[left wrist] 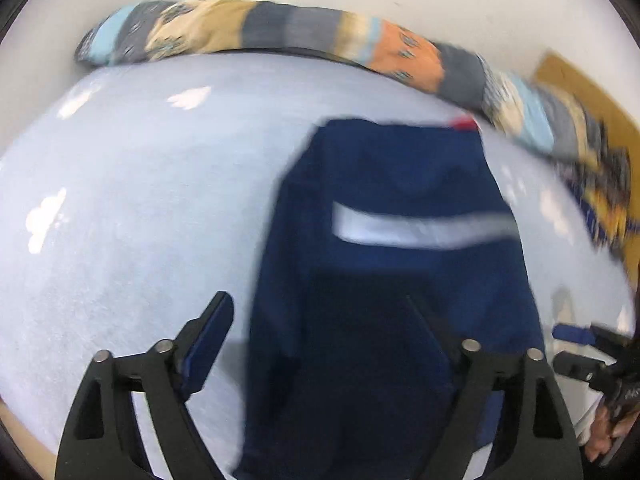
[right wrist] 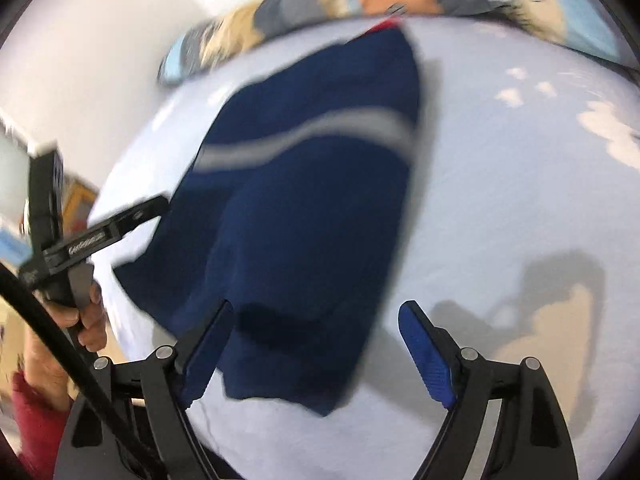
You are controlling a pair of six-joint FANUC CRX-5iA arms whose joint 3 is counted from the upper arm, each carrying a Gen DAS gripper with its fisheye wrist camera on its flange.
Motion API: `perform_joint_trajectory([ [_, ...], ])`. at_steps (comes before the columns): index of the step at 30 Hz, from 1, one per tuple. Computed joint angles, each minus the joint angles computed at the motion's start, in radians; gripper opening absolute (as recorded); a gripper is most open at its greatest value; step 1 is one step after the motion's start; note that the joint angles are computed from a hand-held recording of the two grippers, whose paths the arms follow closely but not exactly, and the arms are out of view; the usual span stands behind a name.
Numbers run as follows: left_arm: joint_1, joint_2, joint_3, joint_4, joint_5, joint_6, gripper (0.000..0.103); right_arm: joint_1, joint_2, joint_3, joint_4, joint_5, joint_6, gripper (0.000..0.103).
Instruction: Fold large clothes
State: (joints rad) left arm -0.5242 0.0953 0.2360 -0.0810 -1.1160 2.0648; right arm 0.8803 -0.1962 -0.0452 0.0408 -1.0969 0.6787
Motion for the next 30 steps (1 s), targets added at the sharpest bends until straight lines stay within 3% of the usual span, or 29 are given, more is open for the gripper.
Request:
perform_joint_trajectory([
  [3, 0.127, -0.012, -0.126, 0.275, 0.085, -0.116, 0.087, -0.062, -0.029, -0.026, -0.046, 0.039, -0.029, 0.088],
  [5, 0.185, 0.010, -0.186, 0.436, 0.085, -0.186, 0.087, -0.102, -0.038, -0.036, -0.106, 0.065, -0.024, 0.088],
  [12, 0.245, 0.024, -0.313, 0.687, 0.147, -0.357, 0.087, -0.117, -0.017, -0.023, -0.145, 0.052, 0.009, 0.088],
  [15, 0.269, 0.011, -0.423, 0.898, 0.208, -0.491, 0.098, -0.142, -0.008, -0.023, -0.174, 0.060, 0.035, 0.088],
  [16, 0.265, 0.016, -0.426, 0.924, 0.209, -0.522, 0.102, -0.146, -0.016, -0.031, -0.183, 0.063, 0.040, 0.088],
  [20, 0.241, 0.068, -0.364, 0.916, 0.183, -0.545, 0.102, -0.213, 0.004, -0.027, -0.283, 0.107, 0.087, 0.088],
  [24, 0.201, 0.127, -0.367, 1.105, 0.176, -0.672, 0.102, -0.275, 0.030, -0.010, -0.410, 0.146, 0.155, 0.089],
  [27, 0.178, 0.176, -0.285, 1.032, 0.151, -0.622, 0.102, -0.323, 0.047, -0.005, -0.529, 0.193, 0.222, 0.089],
  [30, 0.164, 0.167, -0.281, 1.019, 0.189, -0.591, 0.100, -0.353, 0.085, 0.013, -0.620, 0.221, 0.288, 0.097],
])
